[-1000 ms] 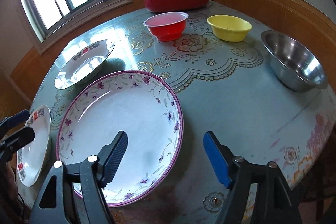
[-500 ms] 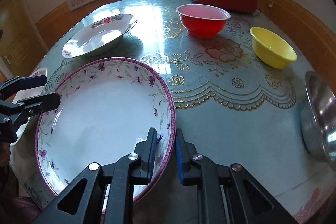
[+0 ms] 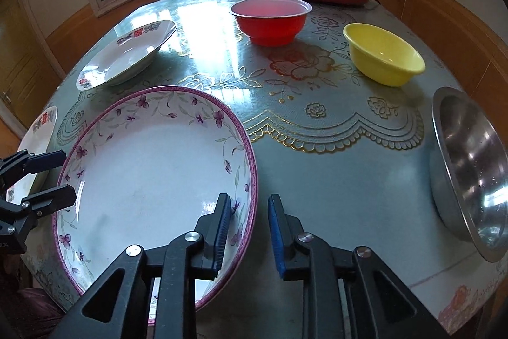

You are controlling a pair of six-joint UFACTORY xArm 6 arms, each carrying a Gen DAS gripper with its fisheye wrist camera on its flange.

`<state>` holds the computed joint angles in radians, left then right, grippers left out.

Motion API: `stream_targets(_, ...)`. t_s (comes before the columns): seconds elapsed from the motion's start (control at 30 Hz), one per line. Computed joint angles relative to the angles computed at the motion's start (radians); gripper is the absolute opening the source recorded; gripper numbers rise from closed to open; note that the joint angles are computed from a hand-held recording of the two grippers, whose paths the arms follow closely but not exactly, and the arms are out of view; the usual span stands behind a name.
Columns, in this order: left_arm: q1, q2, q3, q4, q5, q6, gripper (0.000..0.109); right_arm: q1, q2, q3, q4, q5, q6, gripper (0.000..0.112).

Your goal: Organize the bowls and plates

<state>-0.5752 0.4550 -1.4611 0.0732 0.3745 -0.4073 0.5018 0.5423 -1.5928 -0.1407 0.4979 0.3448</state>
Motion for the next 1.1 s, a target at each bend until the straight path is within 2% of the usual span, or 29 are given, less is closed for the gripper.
stream_targets(0.1,0.011,0.02,-0.02,0.024,0.001,-0.001,0.074,0.009,0.004,-0.011,-0.092,0.017,0.069,0.023)
stream_targets(0.17,0.018,0.033,-0.031,-0.069,0.005,0.075,0.073,0.012,0.006,-0.018,-0.118,0.031,0.101,0.024)
stream_targets(0.23,0.016,0.042,-0.039,-0.124,0.004,0.131,0.064,0.016,0.008,-0.027,-0.143,0.048,0.127,0.024)
stream_targets(0.3,0.011,0.042,-0.03,-0.031,-0.013,0.088,0.054,0.021,0.01,-0.034,-0.17,0.063,0.147,0.024)
stream_targets(0.43,0.003,0.031,-0.011,-0.024,-0.013,0.072,0.047,0.013,0.004,-0.022,-0.128,0.053,0.096,0.025)
stream_targets(0.6,-0.008,0.011,0.028,0.141,-0.022,-0.078,0.034,-0.016,0.004,-0.001,0.12,-0.004,-0.128,0.024)
stream_targets(0.67,-0.011,-0.006,0.059,0.148,-0.039,-0.132,0.033,-0.018,0.009,-0.006,0.184,-0.011,-0.212,0.024)
stream_targets(0.73,-0.019,-0.021,0.073,0.242,-0.026,-0.254,0.033,-0.021,0.019,-0.024,0.248,-0.001,-0.312,0.024)
stream_targets(0.83,-0.045,-0.032,0.058,0.421,0.055,-0.456,0.033,-0.025,0.042,-0.059,0.349,0.014,-0.459,0.024)
stream_targets(0.93,-0.064,-0.044,0.063,0.496,0.096,-0.608,0.033,-0.027,0.082,-0.119,0.404,0.032,-0.562,0.024)
stream_targets(1.1,-0.101,-0.06,0.064,0.619,0.192,-0.866,0.033,-0.028,0.196,-0.312,0.456,0.127,-0.675,0.021)
